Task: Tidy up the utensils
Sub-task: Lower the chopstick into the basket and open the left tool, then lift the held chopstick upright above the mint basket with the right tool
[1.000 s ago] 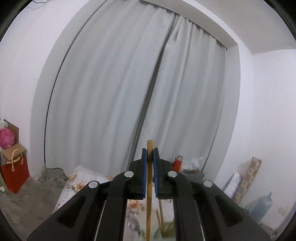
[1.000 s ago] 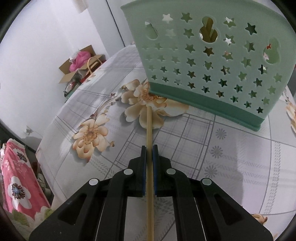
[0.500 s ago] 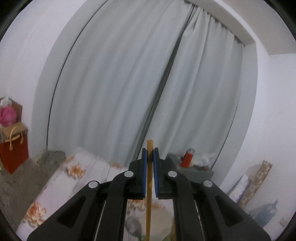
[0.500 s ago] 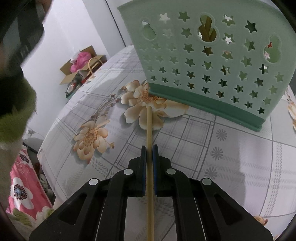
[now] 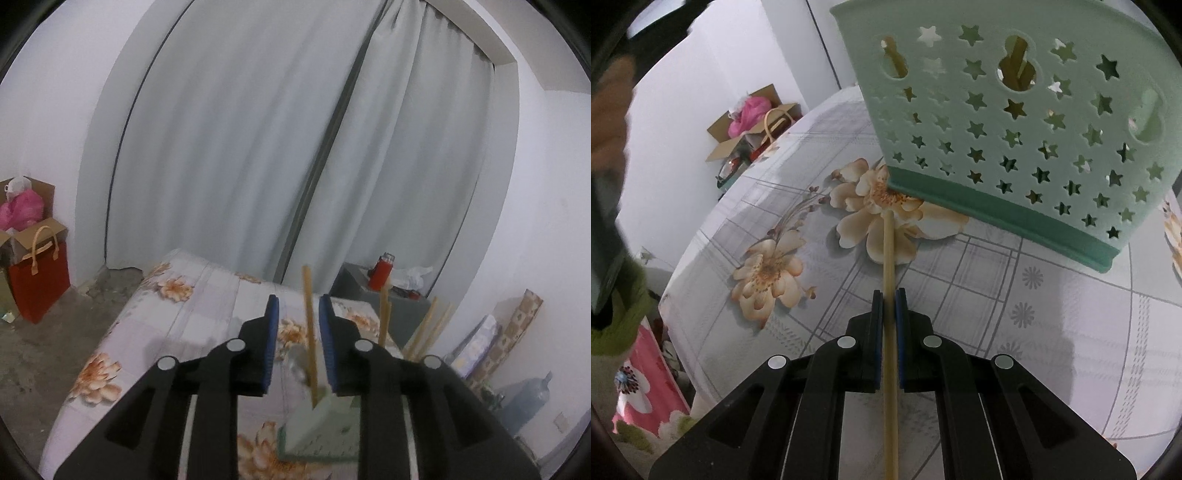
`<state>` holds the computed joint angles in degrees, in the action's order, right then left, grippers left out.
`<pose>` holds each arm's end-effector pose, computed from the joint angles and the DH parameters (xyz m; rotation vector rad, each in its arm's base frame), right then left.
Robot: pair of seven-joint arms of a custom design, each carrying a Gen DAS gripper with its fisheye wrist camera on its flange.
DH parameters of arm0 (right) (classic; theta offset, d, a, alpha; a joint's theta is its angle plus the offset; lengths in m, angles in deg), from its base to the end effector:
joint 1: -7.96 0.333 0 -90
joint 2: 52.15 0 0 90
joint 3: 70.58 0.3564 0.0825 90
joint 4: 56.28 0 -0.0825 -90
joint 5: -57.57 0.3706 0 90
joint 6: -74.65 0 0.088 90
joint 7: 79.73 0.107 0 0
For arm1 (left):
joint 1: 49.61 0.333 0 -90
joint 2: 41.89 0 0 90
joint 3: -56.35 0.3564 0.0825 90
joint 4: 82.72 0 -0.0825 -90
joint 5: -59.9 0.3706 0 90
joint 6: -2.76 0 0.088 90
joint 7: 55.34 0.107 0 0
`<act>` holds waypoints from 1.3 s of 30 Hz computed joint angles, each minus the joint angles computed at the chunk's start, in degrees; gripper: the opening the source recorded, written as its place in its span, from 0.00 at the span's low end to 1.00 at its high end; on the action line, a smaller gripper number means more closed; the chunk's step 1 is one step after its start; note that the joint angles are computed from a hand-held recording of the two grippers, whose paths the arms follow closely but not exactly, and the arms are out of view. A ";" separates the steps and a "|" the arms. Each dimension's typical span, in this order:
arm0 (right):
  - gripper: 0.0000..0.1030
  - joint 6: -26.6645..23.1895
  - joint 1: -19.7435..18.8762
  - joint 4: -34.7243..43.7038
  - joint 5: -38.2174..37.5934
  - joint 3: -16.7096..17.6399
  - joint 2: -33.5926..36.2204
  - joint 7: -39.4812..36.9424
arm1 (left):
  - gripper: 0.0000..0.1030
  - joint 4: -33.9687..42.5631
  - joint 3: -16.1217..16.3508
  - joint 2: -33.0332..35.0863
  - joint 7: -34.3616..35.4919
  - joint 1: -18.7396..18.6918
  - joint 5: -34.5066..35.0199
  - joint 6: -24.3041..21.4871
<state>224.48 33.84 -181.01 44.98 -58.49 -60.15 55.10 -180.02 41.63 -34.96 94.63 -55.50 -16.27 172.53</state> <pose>0.4136 0.3361 0.5605 -1.8568 1.7756 -0.2993 0.6112 -0.1481 0.6519 -1.4275 1.7209 -1.5963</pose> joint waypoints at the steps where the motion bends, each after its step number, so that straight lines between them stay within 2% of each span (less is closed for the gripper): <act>1: 0.04 -0.10 -0.07 0.27 -0.43 0.09 0.26 0.14 | 0.25 -1.54 0.09 -1.31 0.86 0.36 -0.85 -0.43; 8: 0.04 -0.36 -0.47 1.12 -4.50 0.62 -0.62 2.04 | 0.37 -12.26 3.81 -8.22 -1.61 -0.68 2.32 -2.25; 16: 0.04 -0.73 -3.15 3.95 -16.07 3.40 -4.87 6.18 | 0.39 -20.58 7.28 -12.45 -5.44 -2.31 4.02 -2.80; 21: 0.04 0.88 -7.53 9.02 -29.20 6.51 -5.91 13.63 | 0.39 -22.06 7.85 -12.77 -5.69 -2.94 4.72 -0.48; 25: 0.04 2.20 -11.07 15.96 -44.48 8.18 -3.24 22.54 | 0.40 -23.11 8.43 -13.40 -2.89 -3.71 3.77 1.06; 29: 0.04 2.37 -11.18 23.32 -57.59 7.41 2.28 32.14 | 0.41 -24.06 9.08 -14.27 -1.43 -4.18 2.27 1.69; 33: 0.04 1.21 -9.09 30.37 -70.51 5.52 8.96 42.85 | 0.41 -24.49 9.60 -14.58 -1.68 -4.08 1.50 1.89; 39: 0.04 -4.12 -3.89 33.73 -80.99 1.70 13.50 54.45 | 0.41 -24.18 10.13 -14.15 -1.65 -3.36 0.99 2.58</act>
